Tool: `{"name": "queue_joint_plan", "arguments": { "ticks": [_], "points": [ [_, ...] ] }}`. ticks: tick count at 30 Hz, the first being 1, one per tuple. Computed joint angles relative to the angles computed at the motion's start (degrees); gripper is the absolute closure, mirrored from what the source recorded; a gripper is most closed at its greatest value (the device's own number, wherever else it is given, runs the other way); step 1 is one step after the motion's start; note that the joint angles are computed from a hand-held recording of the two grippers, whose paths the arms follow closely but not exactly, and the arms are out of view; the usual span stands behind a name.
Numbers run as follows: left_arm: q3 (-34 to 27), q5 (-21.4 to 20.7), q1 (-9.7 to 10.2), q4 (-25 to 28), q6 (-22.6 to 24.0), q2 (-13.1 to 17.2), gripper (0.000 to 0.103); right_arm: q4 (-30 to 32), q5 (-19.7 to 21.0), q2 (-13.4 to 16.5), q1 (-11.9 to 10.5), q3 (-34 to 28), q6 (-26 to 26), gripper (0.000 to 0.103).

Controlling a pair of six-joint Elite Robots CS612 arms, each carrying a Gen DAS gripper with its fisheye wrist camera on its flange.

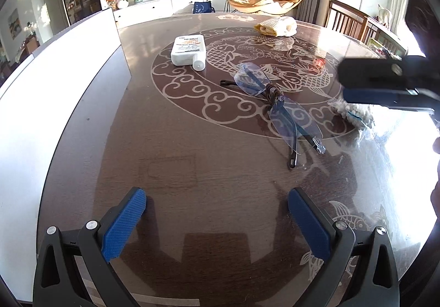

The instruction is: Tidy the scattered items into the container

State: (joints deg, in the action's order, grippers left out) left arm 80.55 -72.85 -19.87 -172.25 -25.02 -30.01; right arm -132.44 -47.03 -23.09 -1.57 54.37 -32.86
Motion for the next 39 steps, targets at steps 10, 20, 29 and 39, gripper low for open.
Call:
{"name": "queue_joint_plan", "arguments": {
  "ticks": [10, 20, 29, 39],
  "points": [
    [0.2, 0.2, 0.07, -0.8, 0.1, 0.2, 0.000, -22.2, -20.7, -4.5, -0.8, 13.9, 0.2, 0.033],
    [0.6, 0.1, -0.01, -1.2, 0.2, 0.0, 0.000, -26.8, -28.4, -1.5, 2.3, 9.8, 8.7, 0.027],
    [0.6, 0.1, -0.04, -1.2, 0.1, 0.0, 0.000, -29.9, -31.2, -0.3, 0.4, 8.3, 18.2, 0.027],
    [0.5, 0.1, -0.03, -1.1, 0.1, 0.0, 0.000, -33.5, -33.6, 0.2, -0.9, 8.8, 19.7, 0.018]
  ]
}}
